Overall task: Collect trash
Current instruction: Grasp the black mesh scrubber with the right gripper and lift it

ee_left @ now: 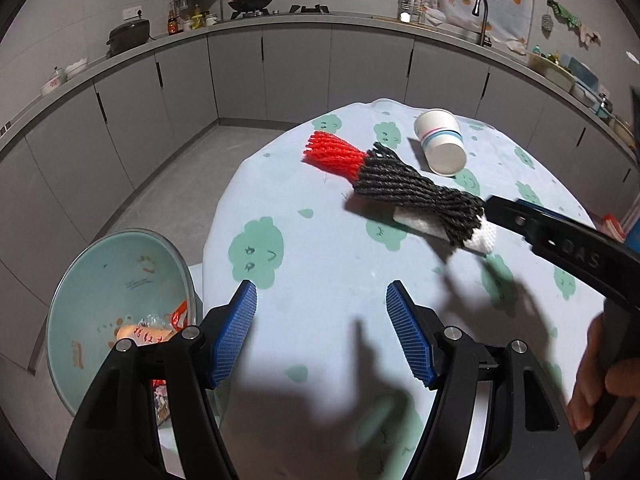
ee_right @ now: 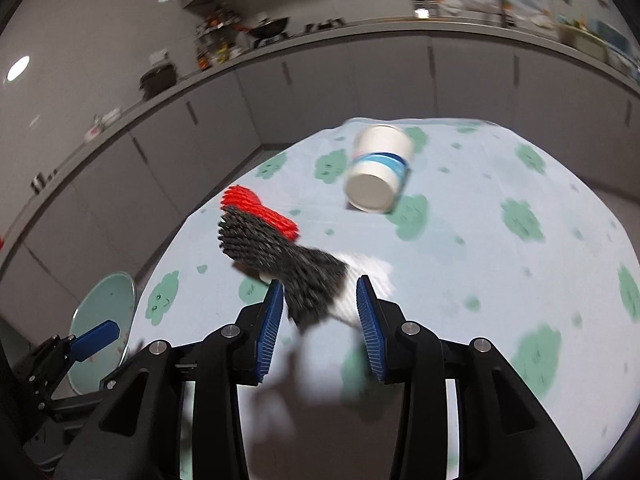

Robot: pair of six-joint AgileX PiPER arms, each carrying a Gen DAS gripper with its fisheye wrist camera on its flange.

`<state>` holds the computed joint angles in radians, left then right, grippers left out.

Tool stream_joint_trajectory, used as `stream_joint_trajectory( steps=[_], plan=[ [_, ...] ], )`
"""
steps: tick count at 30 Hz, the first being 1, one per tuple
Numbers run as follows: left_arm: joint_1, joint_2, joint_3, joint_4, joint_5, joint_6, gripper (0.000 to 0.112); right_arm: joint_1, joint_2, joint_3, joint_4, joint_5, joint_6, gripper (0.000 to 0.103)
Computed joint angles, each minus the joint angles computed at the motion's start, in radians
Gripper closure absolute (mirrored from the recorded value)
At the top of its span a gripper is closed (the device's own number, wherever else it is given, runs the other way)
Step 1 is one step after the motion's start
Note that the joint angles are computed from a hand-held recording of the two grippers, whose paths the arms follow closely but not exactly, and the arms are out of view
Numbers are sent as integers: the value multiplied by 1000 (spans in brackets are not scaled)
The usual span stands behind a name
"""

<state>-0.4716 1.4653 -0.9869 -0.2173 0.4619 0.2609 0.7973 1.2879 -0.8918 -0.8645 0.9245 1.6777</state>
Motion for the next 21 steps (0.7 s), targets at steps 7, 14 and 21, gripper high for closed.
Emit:
stream_joint_trajectory(
  steps=[7,14,21],
  plan=[
    [13,67,-70,5,26,-10,45,-172,117,-87,125,-153,-326,64],
    [-5,121,-129,32,43,-50,45,-241,176,-111,244,-221,-518,79],
    [-42,151,-170,37,57,-70,45,-260,51,-30,227,-280,-432,89]
  ],
)
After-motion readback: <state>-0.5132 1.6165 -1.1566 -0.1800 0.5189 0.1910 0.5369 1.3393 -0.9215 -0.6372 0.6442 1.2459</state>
